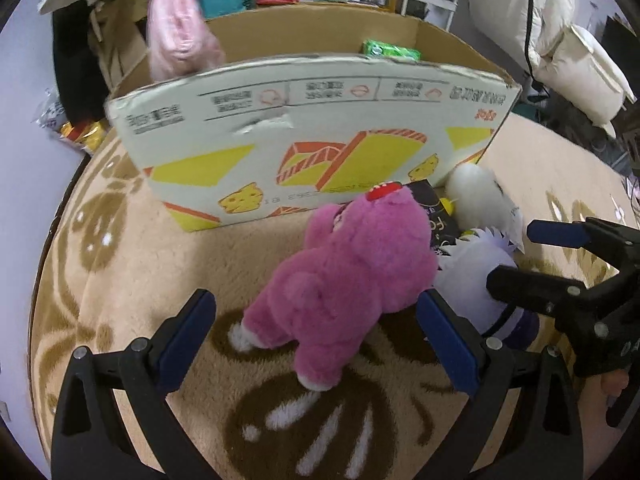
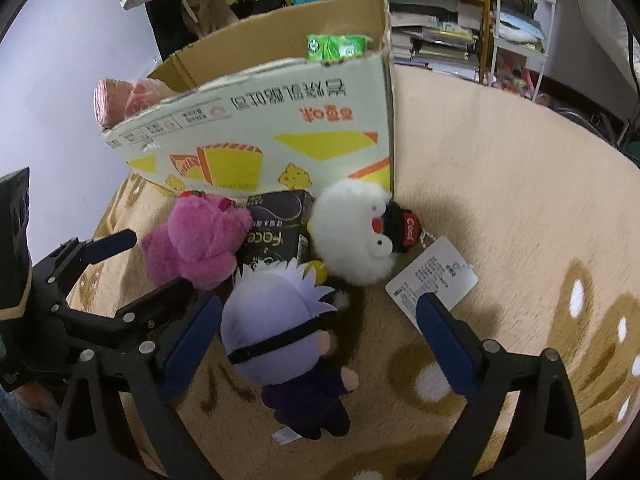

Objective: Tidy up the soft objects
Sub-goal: 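Lower the left tool onto the pink bear plush while the right tool grasps the purple-haired doll, then lift the pink bear with the left tool and the doll with the right tool over the box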

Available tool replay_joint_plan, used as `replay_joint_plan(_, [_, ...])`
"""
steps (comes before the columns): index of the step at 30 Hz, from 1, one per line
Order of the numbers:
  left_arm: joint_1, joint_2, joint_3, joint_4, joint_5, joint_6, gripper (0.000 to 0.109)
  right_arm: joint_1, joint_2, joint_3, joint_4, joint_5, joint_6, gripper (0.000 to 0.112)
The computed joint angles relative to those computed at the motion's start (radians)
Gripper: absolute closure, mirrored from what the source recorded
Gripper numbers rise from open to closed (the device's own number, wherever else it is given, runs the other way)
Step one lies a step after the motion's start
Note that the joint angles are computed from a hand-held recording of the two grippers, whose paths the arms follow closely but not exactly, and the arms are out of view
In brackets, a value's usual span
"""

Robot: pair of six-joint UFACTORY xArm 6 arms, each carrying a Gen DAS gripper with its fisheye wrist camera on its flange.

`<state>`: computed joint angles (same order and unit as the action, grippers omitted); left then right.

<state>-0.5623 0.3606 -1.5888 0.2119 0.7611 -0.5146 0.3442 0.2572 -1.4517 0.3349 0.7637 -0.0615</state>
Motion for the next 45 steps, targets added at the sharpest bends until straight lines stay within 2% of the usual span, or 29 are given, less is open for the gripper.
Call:
replay_joint_plan(3, [0.002, 0.037, -0.047, -0.037, 0.014, 0.050, 0.009, 0.000, 0.004, -0.003, 0.022, 0.013, -0.021, 0.012])
replay_joint_plan(5, [-0.001, 0.052, -0.065, -0.051, 0.019, 0.072, 0.010, 0.001, 0.003, 0.000, 0.026, 0.011, -0.027, 0.024])
replay_joint_plan(9, [0.007, 0.065, -0.075, -0.101, 0.008, 0.131, 0.011, 0.003, 0.006, -0.003, 0.032, 0.001, -0.031, 0.035])
replay_joint_plan(10, [0.007, 0.067, -0.076, -0.101, 0.005, 0.139, 0.012, -0.001, 0.012, -0.010, 0.058, 0.017, -0.043, 0.039])
replay_joint_plan(12, [0.005, 0.082, -0.099, -0.106, 0.019, 0.162, 0.019, -0.014, 0.037, -0.037, 0.130, 0.066, -0.058, 0.041])
replay_joint_plan(16, [-0.014, 0.135, -0.168, -0.070, 0.062, 0.165, 0.023, -0.028, 0.064, -0.060, 0.218, 0.105, -0.086, 0.045])
replay_joint_plan(18, [-0.023, 0.148, -0.184, -0.036, 0.083, 0.143, 0.032, -0.033, 0.074, -0.068, 0.260, 0.126, -0.110, 0.055])
replay_joint_plan(19, [-0.026, 0.158, -0.197, -0.021, 0.100, 0.131, 0.034, -0.036, 0.075, -0.066, 0.304, 0.123, -0.131, 0.066])
replay_joint_plan(21, [-0.028, 0.163, -0.204, -0.015, 0.115, 0.125, 0.046, -0.032, 0.065, -0.057, 0.301, 0.104, -0.141, 0.067])
replay_joint_plan(24, [-0.025, 0.150, -0.186, -0.005, 0.103, 0.106, 0.056, -0.003, 0.032, -0.029, 0.213, 0.048, -0.152, 0.069])
replay_joint_plan(27, [-0.027, 0.129, -0.158, 0.023, 0.087, 0.079, 0.060, 0.011, 0.011, -0.010, 0.175, 0.013, -0.134, 0.069])
replay_joint_plan(32, [-0.055, 0.086, -0.103, 0.070, 0.077, 0.002, 0.062, 0.005, -0.018, 0.014, 0.130, -0.010, -0.095, 0.069])
replay_joint_plan(37, [-0.090, 0.008, -0.011, 0.148, 0.053, -0.141, 0.062, 0.001, -0.055, 0.029, 0.115, -0.040, -0.077, 0.069])
replay_joint_plan(41, [-0.125, -0.060, 0.038, 0.301, 0.028, -0.271, 0.062, 0.011, -0.109, 0.081, 0.146, -0.095, -0.122, 0.069])
replay_joint_plan(45, [-0.137, -0.151, 0.084, 0.392, 0.031, -0.367, 0.062, 0.025, -0.153, 0.100, 0.153, -0.139, -0.139, 0.069])
